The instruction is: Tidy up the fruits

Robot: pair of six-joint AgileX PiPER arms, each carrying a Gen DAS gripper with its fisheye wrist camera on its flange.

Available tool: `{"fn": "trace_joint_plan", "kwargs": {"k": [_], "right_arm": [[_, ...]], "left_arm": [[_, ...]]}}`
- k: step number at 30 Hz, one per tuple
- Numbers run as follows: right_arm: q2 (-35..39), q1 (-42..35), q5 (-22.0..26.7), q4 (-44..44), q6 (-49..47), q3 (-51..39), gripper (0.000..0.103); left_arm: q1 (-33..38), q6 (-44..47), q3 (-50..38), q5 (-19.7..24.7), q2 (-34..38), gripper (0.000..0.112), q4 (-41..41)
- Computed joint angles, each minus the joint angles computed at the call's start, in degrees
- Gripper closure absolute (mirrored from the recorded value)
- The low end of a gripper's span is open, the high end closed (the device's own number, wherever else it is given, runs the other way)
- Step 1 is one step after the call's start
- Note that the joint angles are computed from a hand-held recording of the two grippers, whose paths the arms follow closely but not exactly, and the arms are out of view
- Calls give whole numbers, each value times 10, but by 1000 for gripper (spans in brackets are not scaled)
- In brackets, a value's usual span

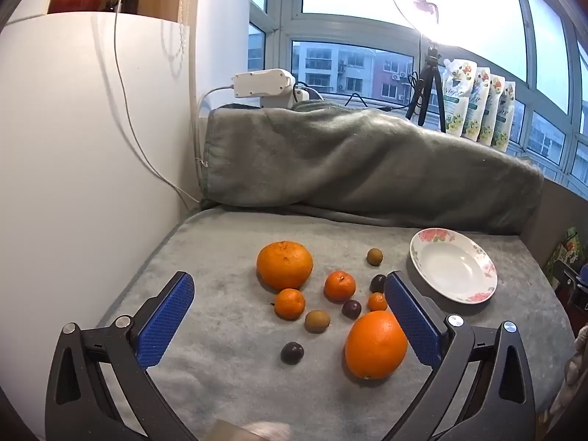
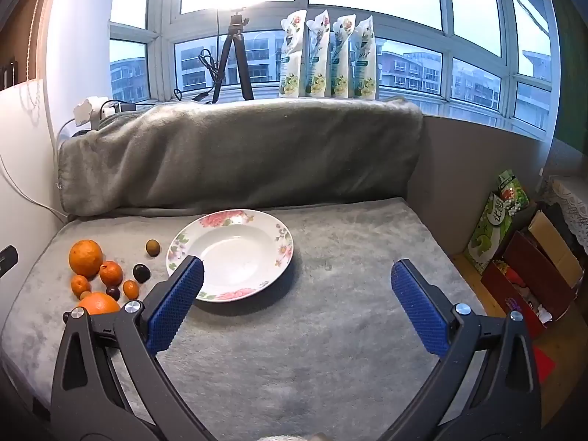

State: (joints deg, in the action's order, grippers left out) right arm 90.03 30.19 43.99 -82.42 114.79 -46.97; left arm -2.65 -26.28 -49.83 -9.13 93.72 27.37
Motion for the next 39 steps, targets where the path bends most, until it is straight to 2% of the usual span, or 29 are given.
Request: {"fn": "trace_joint_plan", "kwargs": {"k": [2, 5, 9, 12, 16, 19, 30, 39], "right_arm": [[-1, 3, 2, 4, -2, -1, 0], [-1, 6, 7, 9, -8, -5, 0], [0, 6, 13, 14, -20, -15, 0], [6, 22, 33, 30, -43, -45, 0], [-7, 25, 40, -5, -17, -24, 0], [-8, 25, 42, -7, -15, -24, 0], [2, 22, 49, 2, -16, -31, 0], [1, 22, 55, 1, -12, -32, 0]], "left_arm": [[5, -74, 0, -7, 1, 9, 70], [6, -83, -3, -3, -6, 9, 91], [-4, -11, -6, -3, -5, 9, 21], [-8, 70, 11, -21, -17, 9, -63], [-10, 83, 13, -26, -23, 9, -73], [-17, 140, 20, -33, -26, 9, -131], [-12, 83, 15, -27, -23, 9, -73], [-9, 78, 13, -29, -22, 9, -72]]}}
